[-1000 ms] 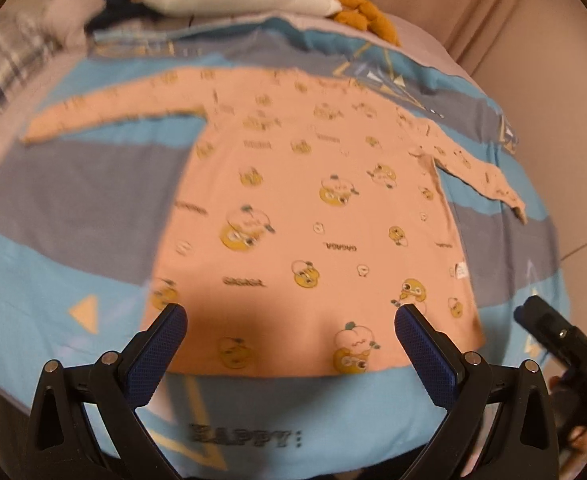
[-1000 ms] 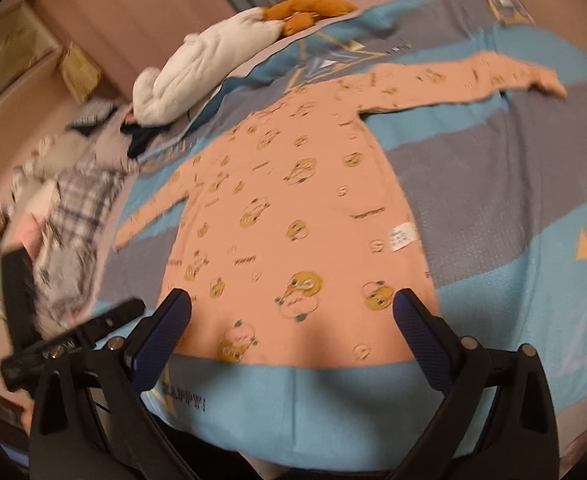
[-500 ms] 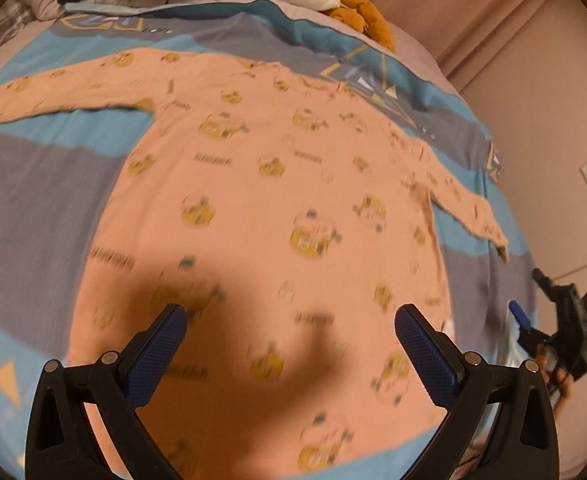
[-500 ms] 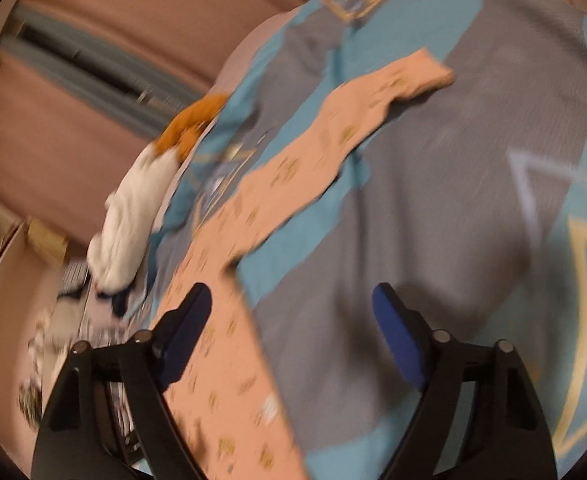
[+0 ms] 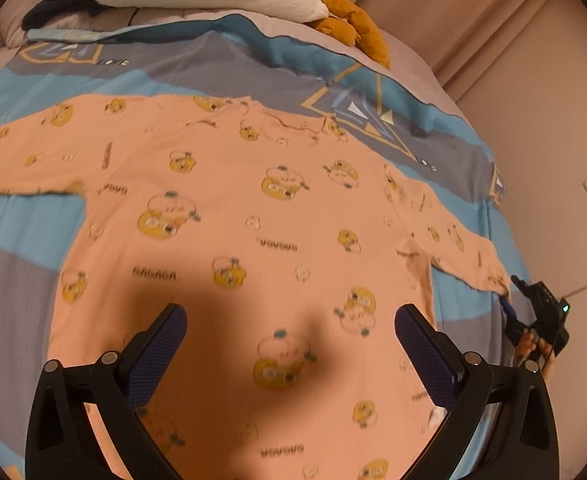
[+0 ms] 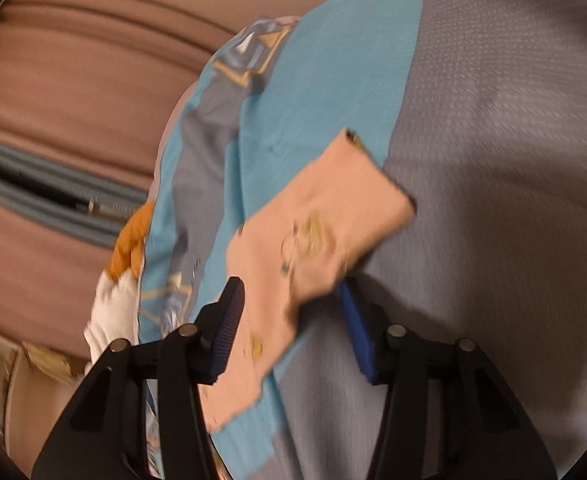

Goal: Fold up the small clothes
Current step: 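Grasp a peach sleeve cuff with the right gripper and lift it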

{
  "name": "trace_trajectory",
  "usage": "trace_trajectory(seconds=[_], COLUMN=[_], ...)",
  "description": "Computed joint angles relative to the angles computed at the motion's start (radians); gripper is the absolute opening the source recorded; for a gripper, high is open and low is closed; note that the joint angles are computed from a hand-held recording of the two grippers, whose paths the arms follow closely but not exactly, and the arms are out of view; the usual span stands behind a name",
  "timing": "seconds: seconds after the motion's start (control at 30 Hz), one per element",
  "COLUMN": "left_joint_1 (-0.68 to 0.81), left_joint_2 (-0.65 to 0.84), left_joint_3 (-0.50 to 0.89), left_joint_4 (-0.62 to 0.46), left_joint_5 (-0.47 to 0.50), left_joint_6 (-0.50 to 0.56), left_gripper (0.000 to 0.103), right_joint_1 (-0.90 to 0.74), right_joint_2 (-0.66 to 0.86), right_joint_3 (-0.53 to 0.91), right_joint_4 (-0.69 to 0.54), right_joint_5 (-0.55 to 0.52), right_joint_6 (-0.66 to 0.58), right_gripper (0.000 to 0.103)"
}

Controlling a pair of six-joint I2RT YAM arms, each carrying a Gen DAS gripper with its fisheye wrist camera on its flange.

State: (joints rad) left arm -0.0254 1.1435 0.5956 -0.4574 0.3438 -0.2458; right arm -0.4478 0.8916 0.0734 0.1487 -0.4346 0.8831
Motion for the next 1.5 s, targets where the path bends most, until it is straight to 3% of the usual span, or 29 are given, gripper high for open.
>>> trace_trajectory(seconds=[0.03, 0.1, 0.17, 0.27, 0.4, 0.47, 0.63, 0.83, 1.0, 1.17, 1.3, 1.43, 1.47, 1.5], left_joint_1=[-0.004, -0.010, -0.010, 0.004, 0.037, 0.070, 0.176, 0.339, 0.509, 0.637, 0.730, 0.789, 0.803, 0.816], left_joint_2=[0.011, 0.040, 0.064, 0.088, 0.110, 0.113, 0.080, 0.048, 0.070, 0.125, 0.179, 0.214, 0.221, 0.227], left_joint_3=[0.005, 0.017, 0.021, 0.025, 0.034, 0.038, 0.042, 0.054, 0.074, 0.096, 0.114, 0.129, 0.135, 0.138], left_joint_4=[0.009, 0.028, 0.042, 0.045, 0.034, 0.026, -0.009, -0.073, -0.118, -0.137, -0.138, -0.141, -0.146, -0.147], left_joint_5=[-0.008, -0.018, -0.024, -0.017, -0.021, -0.002, 0.054, 0.127, 0.173, 0.193, 0.203, 0.209, 0.213, 0.218], left_joint_6=[-0.003, -0.009, -0.013, -0.008, 0.002, 0.007, 0.040, 0.132, 0.235, 0.314, 0.363, 0.392, 0.400, 0.404], left_gripper=[0.103, 0.103, 0.103, 0.103, 0.103, 0.103, 0.103, 0.103, 0.103, 0.103, 0.103, 0.103, 0.103, 0.103], right_joint_1=[-0.033, -0.024, -0.052, -0.059, 0.074, 0.233, 0.645, 1.034, 1.241, 1.356, 1.436, 1.494, 1.502, 1.502], right_joint_2=[0.083, 0.199, 0.289, 0.306, 0.101, 0.012, 0.105, 0.487, 0.822, 1.176, 1.495, 1.715, 1.754, 1.814], right_joint_3=[0.011, 0.016, 0.023, 0.053, 0.154, 0.261, 0.581, 1.039, 1.351, 1.660, 2.004, 2.293, 2.354, 2.464], right_joint_4=[0.062, 0.177, 0.261, 0.240, -0.032, -0.207, -0.435, -0.585, -0.666, -0.782, -0.973, -1.102, -1.134, -1.194], right_joint_5=[-0.020, -0.006, -0.021, -0.005, 0.120, 0.252, 0.552, 0.782, 0.858, 0.918, 0.974, 0.981, 0.990, 0.981], right_joint_6=[0.004, 0.042, 0.072, 0.076, -0.040, -0.113, -0.182, -0.246, -0.343, -0.441, -0.515, -0.586, -0.592, -0.595], right_gripper=[0.042, 0.025, 0.014, 0.009, 0.007, 0.007, 0.007, 0.007, 0.007, 0.007, 0.009, 0.011, 0.017, 0.037])
